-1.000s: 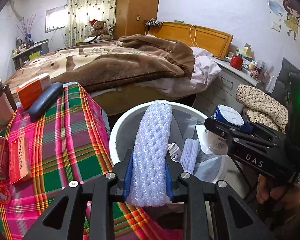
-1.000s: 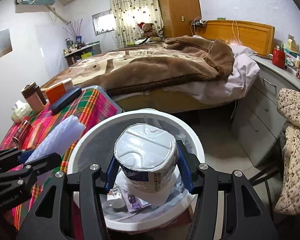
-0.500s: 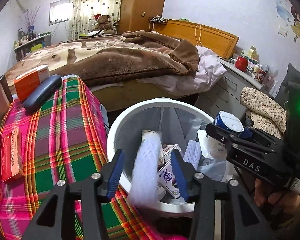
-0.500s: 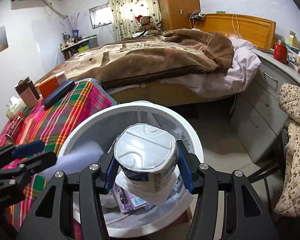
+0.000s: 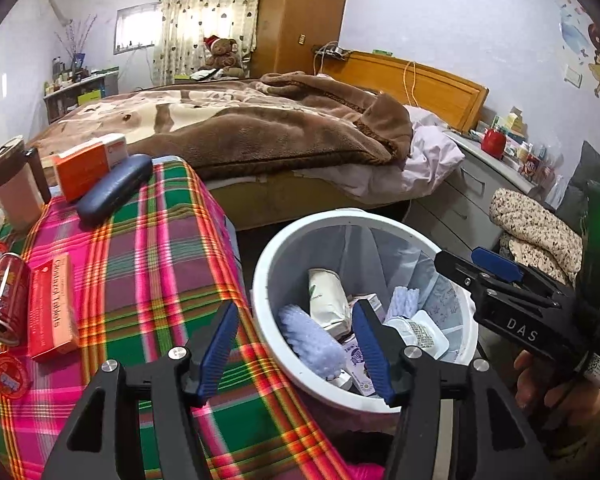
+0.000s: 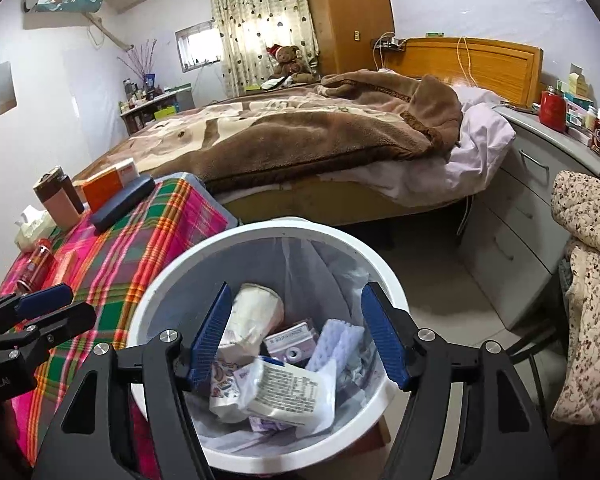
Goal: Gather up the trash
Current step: 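Move both tools back over the plaid cloth toward the red can and tablet box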
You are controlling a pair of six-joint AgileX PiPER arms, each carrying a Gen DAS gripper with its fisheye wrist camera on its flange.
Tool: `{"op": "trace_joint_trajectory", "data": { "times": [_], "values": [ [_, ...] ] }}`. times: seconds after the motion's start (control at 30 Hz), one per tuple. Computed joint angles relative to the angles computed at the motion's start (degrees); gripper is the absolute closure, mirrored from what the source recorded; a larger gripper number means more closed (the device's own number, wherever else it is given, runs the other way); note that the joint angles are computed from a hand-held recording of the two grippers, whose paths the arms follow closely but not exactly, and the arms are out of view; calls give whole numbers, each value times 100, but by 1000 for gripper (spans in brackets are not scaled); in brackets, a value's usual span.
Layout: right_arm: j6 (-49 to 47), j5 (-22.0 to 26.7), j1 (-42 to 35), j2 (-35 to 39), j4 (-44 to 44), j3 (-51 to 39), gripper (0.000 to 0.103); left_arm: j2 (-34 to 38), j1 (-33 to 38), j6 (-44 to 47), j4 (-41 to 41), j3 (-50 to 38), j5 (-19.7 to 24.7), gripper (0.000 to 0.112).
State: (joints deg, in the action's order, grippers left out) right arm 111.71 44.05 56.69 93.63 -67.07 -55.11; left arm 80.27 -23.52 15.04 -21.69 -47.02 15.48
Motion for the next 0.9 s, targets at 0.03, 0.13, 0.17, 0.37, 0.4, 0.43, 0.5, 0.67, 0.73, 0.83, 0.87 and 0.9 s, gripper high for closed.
{"op": "trace_joint_trajectory", "data": {
  "times": [0.03,0.13,0.17,0.37,0.4,0.43,0.5,0.67,0.73,0.83,0.87,0.9],
  "values": [
    [5,65,55,30,2,-54,34,-35,35,8,-8,5,20,53],
    [27,132,159,70,-64,-151,34,-226,182,0,42,92,31,53],
    [6,157,180,96,-62,-203,34,-311,279,119,-58,132,64,53],
    [-98,229,339,285,-86,-566,34,-660,829,838,-645,297,219,53],
    [-112,231,364,335,-95,-641,34,-703,951,1077,-856,324,264,53],
    [-129,214,384,388,-104,-721,34,-757,1107,1278,-1024,345,330,53],
    [-146,166,411,495,-134,-859,34,-872,1381,1456,-1112,405,364,53],
    [-383,100,455,797,-37,-1316,34,-919,2269,2384,-1813,411,645,52],
    [-461,47,473,929,-24,-1504,34,-904,2553,2615,-1972,403,708,52],
    [-607,-55,473,1155,50,-1827,34,-884,3063,3062,-2261,370,852,52],
    [-645,-72,483,1212,78,-1910,34,-873,3199,3158,-2317,356,904,52],
    [-753,-118,475,1317,144,-2060,34,-854,3355,3309,-2423,343,967,52]
  ]
}}
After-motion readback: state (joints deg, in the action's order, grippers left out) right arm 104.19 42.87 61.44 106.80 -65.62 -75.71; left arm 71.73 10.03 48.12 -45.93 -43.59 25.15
